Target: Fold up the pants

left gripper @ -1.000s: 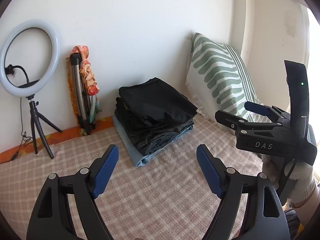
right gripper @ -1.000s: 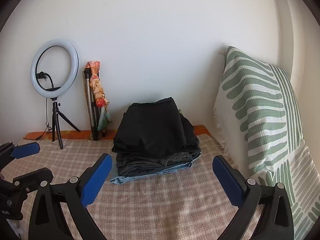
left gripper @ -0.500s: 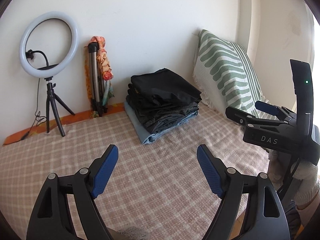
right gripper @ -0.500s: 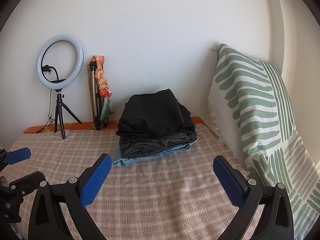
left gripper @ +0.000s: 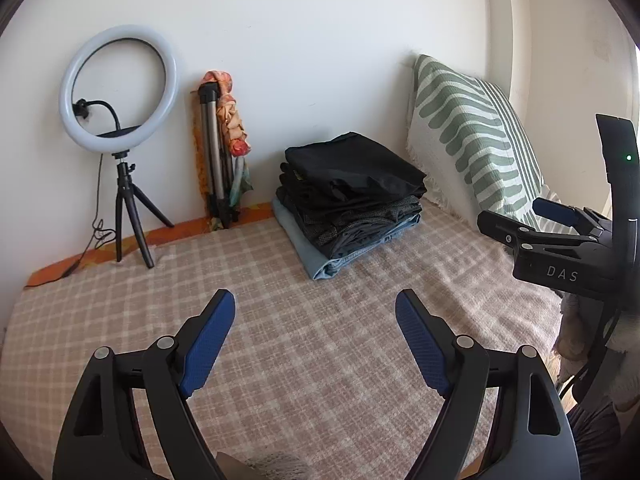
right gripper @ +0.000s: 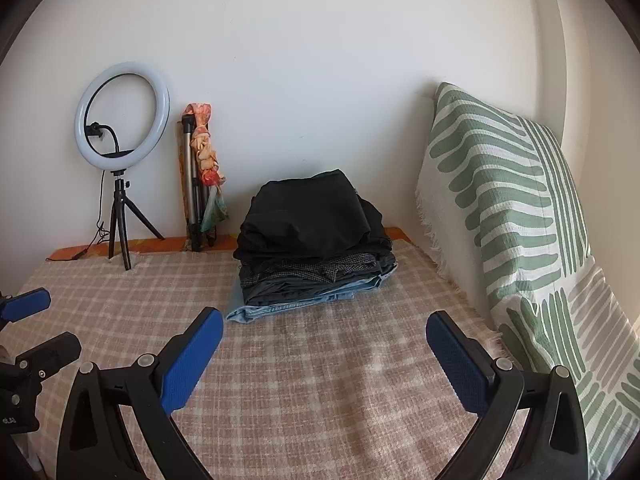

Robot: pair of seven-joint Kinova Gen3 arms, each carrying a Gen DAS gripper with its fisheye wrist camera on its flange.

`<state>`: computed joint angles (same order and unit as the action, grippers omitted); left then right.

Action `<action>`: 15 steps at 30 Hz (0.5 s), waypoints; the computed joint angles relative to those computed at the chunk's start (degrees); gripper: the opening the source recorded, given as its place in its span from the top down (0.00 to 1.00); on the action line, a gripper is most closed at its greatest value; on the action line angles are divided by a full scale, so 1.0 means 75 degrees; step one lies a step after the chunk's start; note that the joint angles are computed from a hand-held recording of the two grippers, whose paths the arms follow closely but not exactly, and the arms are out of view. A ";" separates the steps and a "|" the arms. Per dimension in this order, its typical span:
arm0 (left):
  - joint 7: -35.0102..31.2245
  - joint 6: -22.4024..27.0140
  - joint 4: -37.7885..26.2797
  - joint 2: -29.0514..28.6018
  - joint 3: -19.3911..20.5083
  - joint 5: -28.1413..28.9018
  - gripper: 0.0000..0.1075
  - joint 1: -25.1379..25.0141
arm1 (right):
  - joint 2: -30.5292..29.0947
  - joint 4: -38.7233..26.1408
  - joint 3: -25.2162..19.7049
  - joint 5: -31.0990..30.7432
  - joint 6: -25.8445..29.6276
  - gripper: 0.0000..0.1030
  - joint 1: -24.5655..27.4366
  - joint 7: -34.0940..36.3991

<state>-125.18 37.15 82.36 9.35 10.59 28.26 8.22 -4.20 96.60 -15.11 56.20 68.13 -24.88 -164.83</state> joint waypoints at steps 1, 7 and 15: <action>0.0029 -0.0005 0.0017 -0.0007 -0.0012 -0.0037 0.23 0.0013 | 0.0003 0.0025 -0.0021 0.0045 0.0025 0.00 -0.0009 -0.0038; 0.0231 -0.0016 0.0058 -0.0009 -0.0060 -0.0357 0.23 0.0106 | -0.0002 0.0099 -0.0002 0.0037 -0.0012 0.00 -0.0030 -0.0144; 0.0475 -0.0127 0.0111 -0.0047 -0.0084 -0.0597 0.23 0.0156 | 0.0054 0.0076 -0.0010 0.0079 0.0046 0.00 -0.0053 -0.0176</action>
<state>-121.62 36.20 83.19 9.00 9.96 23.78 9.39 -3.79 97.17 -15.18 56.79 68.48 -25.29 -166.15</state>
